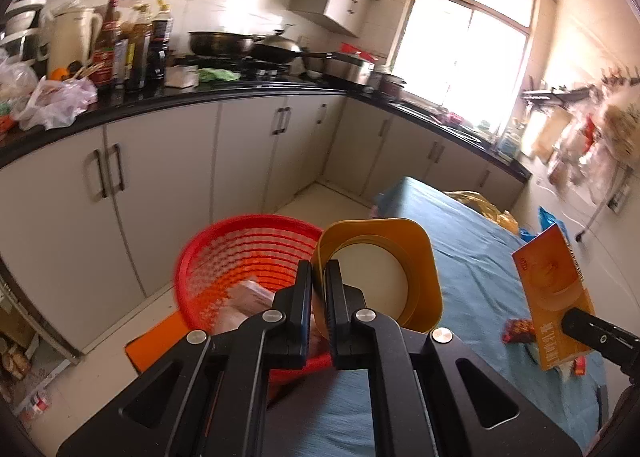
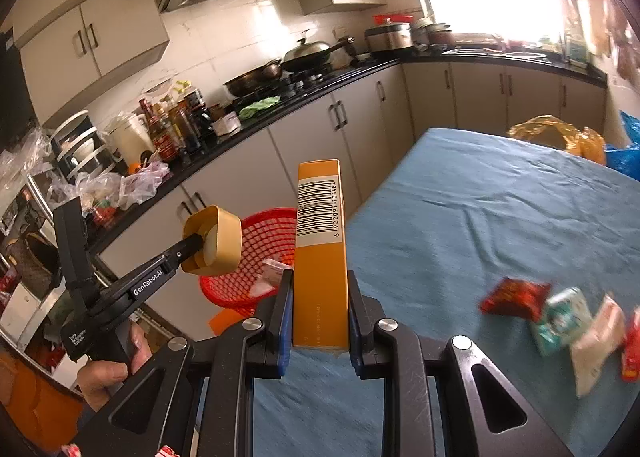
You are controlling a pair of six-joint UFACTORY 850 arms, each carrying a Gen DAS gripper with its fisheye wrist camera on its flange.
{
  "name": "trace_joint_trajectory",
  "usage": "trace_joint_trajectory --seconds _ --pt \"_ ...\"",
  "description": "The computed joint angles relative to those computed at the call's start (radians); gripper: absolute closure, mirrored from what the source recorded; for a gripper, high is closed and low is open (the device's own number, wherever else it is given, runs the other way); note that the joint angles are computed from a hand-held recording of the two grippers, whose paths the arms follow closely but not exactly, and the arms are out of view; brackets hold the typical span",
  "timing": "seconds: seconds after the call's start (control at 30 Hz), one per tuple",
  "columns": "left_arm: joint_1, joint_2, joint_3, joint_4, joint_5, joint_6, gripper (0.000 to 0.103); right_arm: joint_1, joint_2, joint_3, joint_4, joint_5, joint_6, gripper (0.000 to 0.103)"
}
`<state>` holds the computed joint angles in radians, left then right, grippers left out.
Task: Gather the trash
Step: 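Carry the yellow bowl and orange box over the red basket, then open the left tool to drop the bowl while the right tool drops the box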
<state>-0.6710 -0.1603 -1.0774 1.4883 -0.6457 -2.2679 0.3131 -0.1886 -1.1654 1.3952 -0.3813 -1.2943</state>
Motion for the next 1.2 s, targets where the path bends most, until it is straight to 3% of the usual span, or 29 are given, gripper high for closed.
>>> trace_joint_trajectory --seconds 0.33,0.73,0.77,0.83,0.87,0.97,1.13,1.2 --pt "0.081 -0.012 0.017 -0.055 0.045 0.043 0.097 0.079 -0.186 -0.217 -0.231 -0.048 0.241 0.079" --pt "0.133 -0.054 -0.003 -0.086 0.078 0.083 0.095 0.122 -0.375 -0.437 -0.412 -0.081 0.452 0.078" --pt "0.135 -0.059 -0.006 -0.092 0.082 0.091 0.092 0.125 -0.384 -0.449 -0.425 -0.075 0.473 0.078" --pt "0.137 -0.058 -0.006 -0.094 0.096 0.084 0.074 0.12 -0.395 -0.464 -0.425 -0.098 0.479 0.067" --pt "0.129 -0.055 -0.001 -0.082 0.081 0.064 0.06 0.117 -0.388 -0.454 -0.407 -0.094 0.462 0.064" --pt "0.115 -0.044 0.008 -0.059 0.049 0.052 0.057 0.102 -0.343 -0.396 -0.349 -0.072 0.389 0.064" --pt "0.085 -0.023 0.018 -0.031 0.061 0.02 0.057 0.072 -0.24 -0.269 -0.227 -0.044 0.239 0.064" --pt "0.063 -0.022 0.014 -0.013 0.059 0.007 0.052 0.061 -0.196 -0.209 -0.165 -0.025 0.169 0.062"
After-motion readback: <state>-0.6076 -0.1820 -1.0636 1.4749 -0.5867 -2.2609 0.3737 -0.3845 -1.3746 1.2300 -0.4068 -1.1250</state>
